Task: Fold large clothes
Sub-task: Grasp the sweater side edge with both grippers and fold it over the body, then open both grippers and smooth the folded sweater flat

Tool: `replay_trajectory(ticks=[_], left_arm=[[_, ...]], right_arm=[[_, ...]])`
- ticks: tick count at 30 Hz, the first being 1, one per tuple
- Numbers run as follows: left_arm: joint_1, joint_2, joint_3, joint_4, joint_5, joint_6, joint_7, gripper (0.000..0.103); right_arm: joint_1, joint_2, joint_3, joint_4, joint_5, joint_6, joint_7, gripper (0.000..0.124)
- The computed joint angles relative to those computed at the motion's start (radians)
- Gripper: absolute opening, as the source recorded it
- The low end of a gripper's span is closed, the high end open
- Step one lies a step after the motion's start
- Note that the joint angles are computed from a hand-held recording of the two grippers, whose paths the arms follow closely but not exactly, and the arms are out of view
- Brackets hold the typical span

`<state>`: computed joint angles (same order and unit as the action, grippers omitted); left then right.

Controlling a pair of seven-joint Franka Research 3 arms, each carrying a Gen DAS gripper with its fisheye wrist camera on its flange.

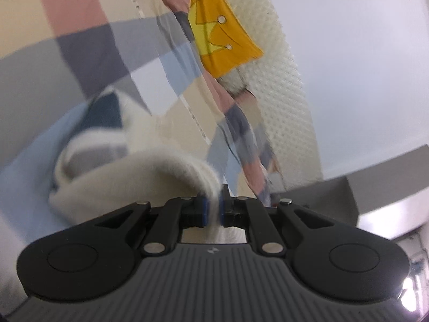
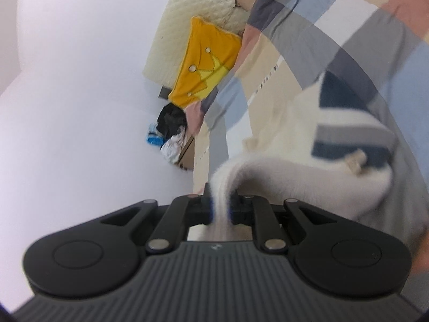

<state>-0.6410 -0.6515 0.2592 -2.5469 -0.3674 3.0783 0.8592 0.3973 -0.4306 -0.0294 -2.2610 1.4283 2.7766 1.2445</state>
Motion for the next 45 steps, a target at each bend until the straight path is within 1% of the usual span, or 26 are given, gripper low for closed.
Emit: replay_trajectory(ticks=[2, 3, 4, 5, 7, 8, 9, 10, 11, 13, 15, 19, 22, 26, 30, 33, 35, 36, 37, 38, 39, 41, 43, 45], left_arm=[[-0.068, 0.123, 0.093, 0.119, -0.015, -0.016, 0.048, 0.01], [-0.098, 0.178, 0.132, 0.171, -0.04, -0.024, 0.073, 0.01], [-0.15, 0.245, 0.193, 0.238, -0.073, -0.038, 0.117, 0.01], [-0.179, 0.311, 0.234, 0.3, -0.102, -0.058, 0.151, 0.01], [-0.259, 0.437, 0.34, 0.418, -0.228, -0.108, 0.249, 0.01], [-0.301, 0.518, 0.404, 0.488, -0.337, -0.146, 0.333, 0.01], [-0.315, 0.589, 0.44, 0.545, -0.451, -0.182, 0.411, 0.01], [-0.302, 0.671, 0.459, 0.609, -0.562, -0.231, 0.484, 0.01], [-0.267, 0.754, 0.46, 0.673, -0.633, -0.286, 0.524, 0.01], [-0.186, 0.876, 0.432, 0.768, -0.718, -0.362, 0.567, 0.01], [-0.097, 0.983, 0.389, 0.858, -0.795, -0.421, 0.609, 0.01], [0.042, 1.137, 0.307, 1.0, -0.853, -0.498, 0.631, 0.01], [0.114, 1.239, 0.26, 1.105, -0.837, -0.53, 0.601, 0.01], [0.181, 1.324, 0.2, 1.2, -0.806, -0.537, 0.591, 0.01], [0.229, 1.338, 0.143, 1.226, -0.776, -0.531, 0.612, 0.01], [0.24, 1.309, 0.104, 1.198, -0.743, -0.505, 0.656, 0.012], [0.245, 1.282, 0.084, 1.177, -0.702, -0.506, 0.682, 0.016], [0.252, 1.272, 0.069, 1.172, -0.689, -0.506, 0.701, 0.023], [0.259, 1.257, 0.055, 1.164, -0.676, -0.51, 0.719, 0.036], [0.268, 1.238, 0.037, 1.151, -0.666, -0.513, 0.75, 0.045], [0.277, 1.217, 0.016, 1.135, -0.667, -0.503, 0.788, 0.055], [0.29, 1.165, -0.027, 1.087, -0.671, -0.47, 0.864, 0.059], [0.29, 1.123, -0.052, 1.048, -0.636, -0.447, 0.903, 0.061], [0.272, 1.088, -0.063, 1.01, -0.566, -0.409, 0.916, 0.061]], right_arm=[[-0.011, 0.1, -0.001, 0.089, -0.018, 0.01, 0.037, 0.013], [-0.02, 0.157, 0.001, 0.14, -0.033, 0.014, 0.056, 0.013], [-0.029, 0.201, 0.005, 0.176, -0.047, 0.019, 0.078, 0.013], [-0.04, 0.246, 0.011, 0.214, -0.067, 0.022, 0.105, 0.013], [-0.063, 0.342, 0.026, 0.293, -0.112, 0.029, 0.16, 0.013], [-0.075, 0.392, 0.033, 0.335, -0.132, 0.028, 0.183, 0.013], [-0.088, 0.436, 0.041, 0.37, -0.142, 0.027, 0.198, 0.013], [-0.102, 0.487, 0.05, 0.41, -0.156, 0.028, 0.225, 0.013], [-0.115, 0.539, 0.058, 0.452, -0.176, 0.027, 0.253, 0.013], [-0.138, 0.629, 0.073, 0.527, -0.224, 0.021, 0.312, 0.013], [-0.159, 0.709, 0.088, 0.593, -0.256, 0.017, 0.348, 0.013], [-0.2, 0.837, 0.122, 0.693, -0.307, 0.013, 0.391, 0.013], [-0.223, 0.899, 0.148, 0.732, -0.342, 0.022, 0.427, 0.013], [-0.266, 0.945, 0.206, 0.753, -0.359, 0.053, 0.399, 0.013], [-0.301, 0.955, 0.247, 0.762, -0.359, 0.049, 0.372, 0.013], [-0.316, 0.946, 0.272, 0.753, -0.328, 0.059, 0.332, 0.015], [-0.317, 0.932, 0.274, 0.743, -0.324, 0.052, 0.316, 0.016], [-0.319, 0.927, 0.276, 0.741, -0.316, 0.051, 0.303, 0.017], [-0.323, 0.92, 0.284, 0.737, -0.299, 0.051, 0.28, 0.022], [-0.328, 0.913, 0.291, 0.732, -0.276, 0.051, 0.257, 0.03], [-0.334, 0.908, 0.3, 0.729, -0.244, 0.051, 0.227, 0.037], [-0.35, 0.893, 0.326, 0.721, -0.145, 0.055, 0.13, 0.065], [-0.343, 0.87, 0.326, 0.708, -0.086, 0.059, 0.05, 0.074], [-0.315, 0.848, 0.302, 0.699, -0.107, 0.046, 0.008, 0.075]])
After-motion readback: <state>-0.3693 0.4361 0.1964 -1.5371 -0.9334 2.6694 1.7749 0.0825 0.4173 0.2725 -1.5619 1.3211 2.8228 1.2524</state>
